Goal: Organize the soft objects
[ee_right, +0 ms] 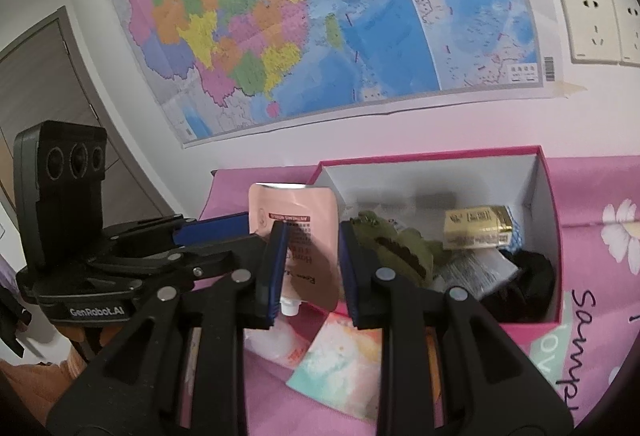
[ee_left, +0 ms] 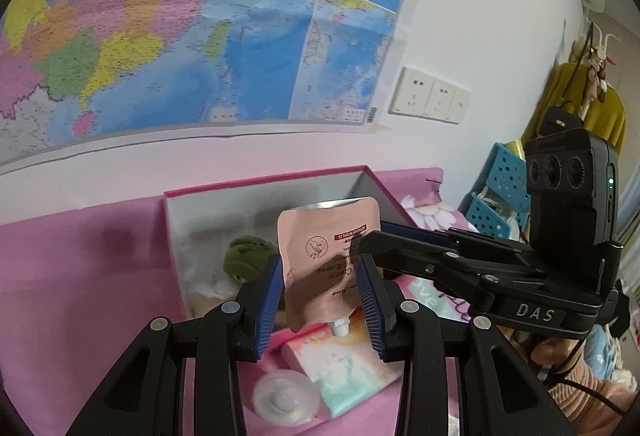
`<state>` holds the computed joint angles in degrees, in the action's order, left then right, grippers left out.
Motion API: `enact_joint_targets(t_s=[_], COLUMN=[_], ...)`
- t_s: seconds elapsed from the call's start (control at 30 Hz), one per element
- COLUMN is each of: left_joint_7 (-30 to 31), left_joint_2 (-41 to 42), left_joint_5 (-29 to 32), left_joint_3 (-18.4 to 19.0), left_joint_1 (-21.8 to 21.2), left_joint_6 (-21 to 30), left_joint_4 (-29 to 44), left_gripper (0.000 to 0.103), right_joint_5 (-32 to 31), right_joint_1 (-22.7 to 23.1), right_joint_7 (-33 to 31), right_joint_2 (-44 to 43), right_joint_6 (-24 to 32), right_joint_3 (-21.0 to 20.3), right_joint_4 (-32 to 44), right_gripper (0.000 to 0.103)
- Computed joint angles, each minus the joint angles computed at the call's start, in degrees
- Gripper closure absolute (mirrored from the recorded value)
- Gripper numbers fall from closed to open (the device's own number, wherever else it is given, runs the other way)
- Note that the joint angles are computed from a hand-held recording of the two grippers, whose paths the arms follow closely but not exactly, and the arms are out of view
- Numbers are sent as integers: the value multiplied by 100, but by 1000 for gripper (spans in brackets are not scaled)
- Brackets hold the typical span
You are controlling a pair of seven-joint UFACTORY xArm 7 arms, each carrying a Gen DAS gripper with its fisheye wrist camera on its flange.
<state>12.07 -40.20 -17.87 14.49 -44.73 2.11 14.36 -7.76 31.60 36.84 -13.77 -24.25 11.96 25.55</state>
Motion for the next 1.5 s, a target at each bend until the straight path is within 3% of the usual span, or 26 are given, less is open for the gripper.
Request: enact_joint_targets(t_s=[0.1, 0.4, 0.8, 1.0, 1.27, 1.5], left_joint_7=[63, 294, 584, 612, 286, 68], left_joint_2=[126, 568, 1210, 1473, 1266, 357], left_joint_5=[-47, -203, -522, -664, -398, 118], left_joint_3=[241, 724, 1562, 1571, 1288, 1098], left_joint_1=[-87, -293, -909, -893, -410, -88], left_joint_6=[-48, -183, -344, -451, -635, -692], left_joint_4=[65, 266, 536, 576, 314, -276], left_gripper=[66, 66, 66, 66, 66, 64], right_joint_5=[-355, -553, -573, -1252, -313, -527], right_joint_1=[121, -124, -447, -774, -483, -457], right_joint_7=[211, 305, 226, 721, -57, 256], right_joint_2=[222, 872, 1631, 1895, 1651, 1145], right_joint_6=[-57, -50, 148, 440, 606, 275], right_joint_3=[-257, -115, 171, 369, 280, 179], right_joint_4=[174, 663, 1166, 1395, 1157, 574], right_gripper=[74, 74, 74, 74, 73, 73])
